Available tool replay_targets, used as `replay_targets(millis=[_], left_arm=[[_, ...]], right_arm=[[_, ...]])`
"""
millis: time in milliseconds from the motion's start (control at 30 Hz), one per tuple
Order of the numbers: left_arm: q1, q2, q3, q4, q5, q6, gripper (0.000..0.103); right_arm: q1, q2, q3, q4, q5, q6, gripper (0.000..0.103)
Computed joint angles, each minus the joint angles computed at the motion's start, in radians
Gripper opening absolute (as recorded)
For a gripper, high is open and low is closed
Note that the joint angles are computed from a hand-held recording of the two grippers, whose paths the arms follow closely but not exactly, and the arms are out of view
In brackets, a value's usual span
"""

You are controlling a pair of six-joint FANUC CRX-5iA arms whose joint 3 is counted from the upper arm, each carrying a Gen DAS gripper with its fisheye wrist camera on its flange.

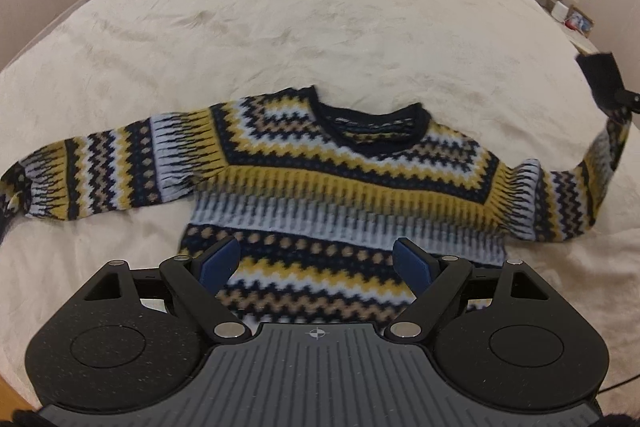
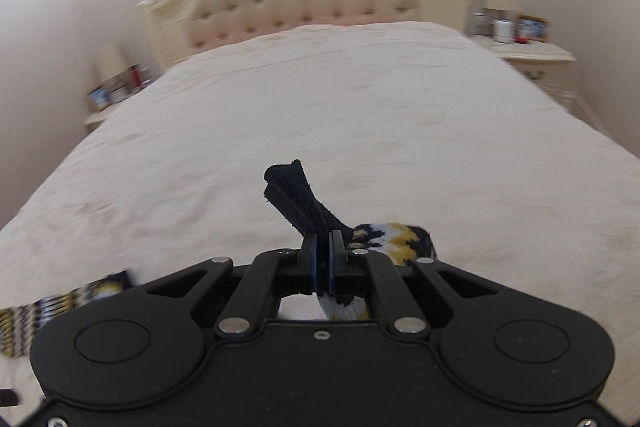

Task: Fold small clothes
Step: 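Carry the held cuff across the sweater body with the right gripper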

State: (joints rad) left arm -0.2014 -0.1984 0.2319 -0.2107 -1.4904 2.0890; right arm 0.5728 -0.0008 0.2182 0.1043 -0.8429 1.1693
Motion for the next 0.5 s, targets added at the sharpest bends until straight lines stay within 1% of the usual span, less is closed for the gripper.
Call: replay_targets(millis=[100, 267, 500], left_arm=[[0.080, -0.053, -0.059, 0.041, 0.020, -0.060, 0.083], [0.212, -0.118, -0.129, 0.082, 0.029, -0.189, 0.083], [0.394, -0.170, -0.205, 0.151, 0.042, -0.344, 0.083]], right_arm=[[0.056, 0.024, 0.041, -0.032, -0.022, 0.025, 0.010], [0.149, 0.082, 0.097, -0.073, -0.043, 0.036, 0.010], [0.259, 0.137, 0.124, -0.159, -0.051, 0.079, 0.010]])
